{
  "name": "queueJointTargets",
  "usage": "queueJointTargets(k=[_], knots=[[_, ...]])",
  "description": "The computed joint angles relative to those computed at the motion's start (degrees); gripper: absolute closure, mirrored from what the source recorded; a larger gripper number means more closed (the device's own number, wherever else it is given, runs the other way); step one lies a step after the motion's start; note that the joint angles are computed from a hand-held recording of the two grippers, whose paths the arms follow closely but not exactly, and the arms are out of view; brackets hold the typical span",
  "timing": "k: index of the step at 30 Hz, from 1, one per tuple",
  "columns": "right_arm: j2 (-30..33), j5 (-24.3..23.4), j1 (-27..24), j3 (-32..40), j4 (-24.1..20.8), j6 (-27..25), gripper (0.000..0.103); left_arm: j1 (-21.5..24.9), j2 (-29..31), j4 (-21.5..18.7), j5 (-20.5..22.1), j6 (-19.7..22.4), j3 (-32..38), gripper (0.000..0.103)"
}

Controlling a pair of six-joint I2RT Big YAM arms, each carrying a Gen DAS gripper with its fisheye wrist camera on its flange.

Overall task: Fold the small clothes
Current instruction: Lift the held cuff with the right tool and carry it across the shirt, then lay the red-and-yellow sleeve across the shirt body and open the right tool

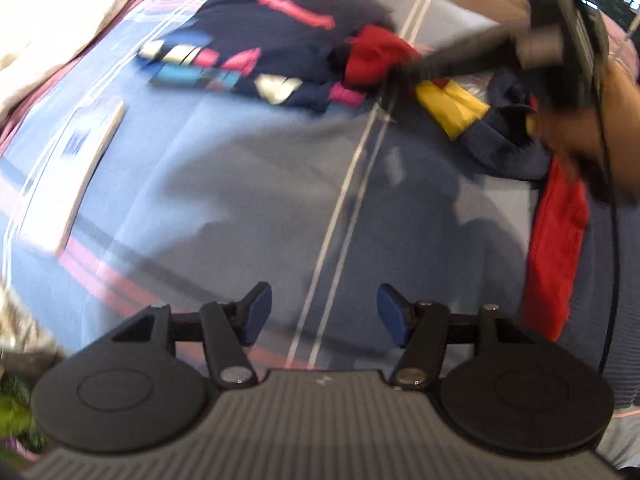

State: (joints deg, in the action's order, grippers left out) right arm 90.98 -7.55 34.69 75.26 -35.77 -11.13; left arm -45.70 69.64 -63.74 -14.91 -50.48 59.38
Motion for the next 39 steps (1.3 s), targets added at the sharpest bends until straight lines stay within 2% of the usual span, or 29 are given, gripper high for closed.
queueJointTargets(k=[1,3,5,8,11,13,15,16,20,22,23,24,26,28,30,32,35,37,39], knots=[[0.0,-1.0,-1.3,1.5,0.3,1.8,0.092,0.7,0.8,1.1,0.2,1.9,0.9,0.045],[-1.4,-6.8,-5.4,3.9,1.4,8.2,0.092,1.7,2.6,3.9,0.4,5.7,2.9,0.045],[-4.4,-11.6,-9.8,5.3,2.6,11.8,0.092,1.9,4.6,6.2,0.3,8.6,5.5,0.045],[-9.5,-23.9,-18.8,8.3,2.6,16.7,0.091,1.0,7.7,8.7,0.4,11.1,9.7,0.044],[-13.8,-31.0,-27.8,13.6,-2.4,15.9,0.091,-0.2,11.0,10.1,0.3,13.1,14.0,0.043],[-16.0,-33.6,-33.5,16.0,-4.8,14.1,0.091,-1.2,13.5,10.7,0.3,14.3,17.4,0.043],[-17.5,-31.7,-38.3,17.1,-10.5,9.4,0.090,-2.0,16.5,11.2,0.9,15.9,21.0,0.043],[-19.1,-29.8,-40.9,15.2,-11.0,8.9,0.090,-2.5,18.1,11.3,1.1,16.5,22.9,0.043],[-23.3,-27.9,-50.4,4.6,-13.5,9.6,0.090,-4.3,23.8,10.4,2.3,17.4,29.8,0.043],[-25.8,-27.1,-53.1,-3.0,-11.9,5.9,0.088,-5.3,26.3,9.7,2.5,18.9,32.6,0.042],[-27.1,-28.2,-54.1,-7.0,-11.0,3.4,0.087,-5.7,27.6,9.1,2.8,19.5,34.0,0.042],[-27.9,-29.4,-54.8,-10.2,-11.9,1.0,0.079,-6.1,28.7,8.6,3.2,20.1,35.1,0.042],[-28.2,-28.5,-55.3,-15.2,-14.2,-2.3,0.070,-6.8,31.1,7.4,3.8,20.9,37.5,0.042],[-30.5,-27.4,-56.7,-19.9,-16.4,-2.3,0.068,-7.3,32.5,6.8,3.9,21.5,39.2,0.042],[-31.7,-25.2,-57.0,-21.0,-19.2,0.7,0.063,-7.6,34.0,5.8,4.3,22.1,41.0,0.042],[-32.2,-24.2,-57.8,-20.2,-21.6,0.8,0.062,-7.6,35.2,5.3,4.5,22.5,42.4,0.042],[-31.4,-21.0,-58.3,-17.9,-21.6,2.1,0.054,-7.6,36.2,4.5,4.9,23.4,43.7,0.042],[-30.3,-20.7,-59.0,-16.8,-18.9,3.7,0.040,-7.6,36.6,4.0,4.9,23.8,44.5,0.042],[-27.7,-19.2,-59.4,-15.0,-17.3,5.2,0.019,-7.6,37.1,3.5,5.1,24.1,45.4,0.042]])
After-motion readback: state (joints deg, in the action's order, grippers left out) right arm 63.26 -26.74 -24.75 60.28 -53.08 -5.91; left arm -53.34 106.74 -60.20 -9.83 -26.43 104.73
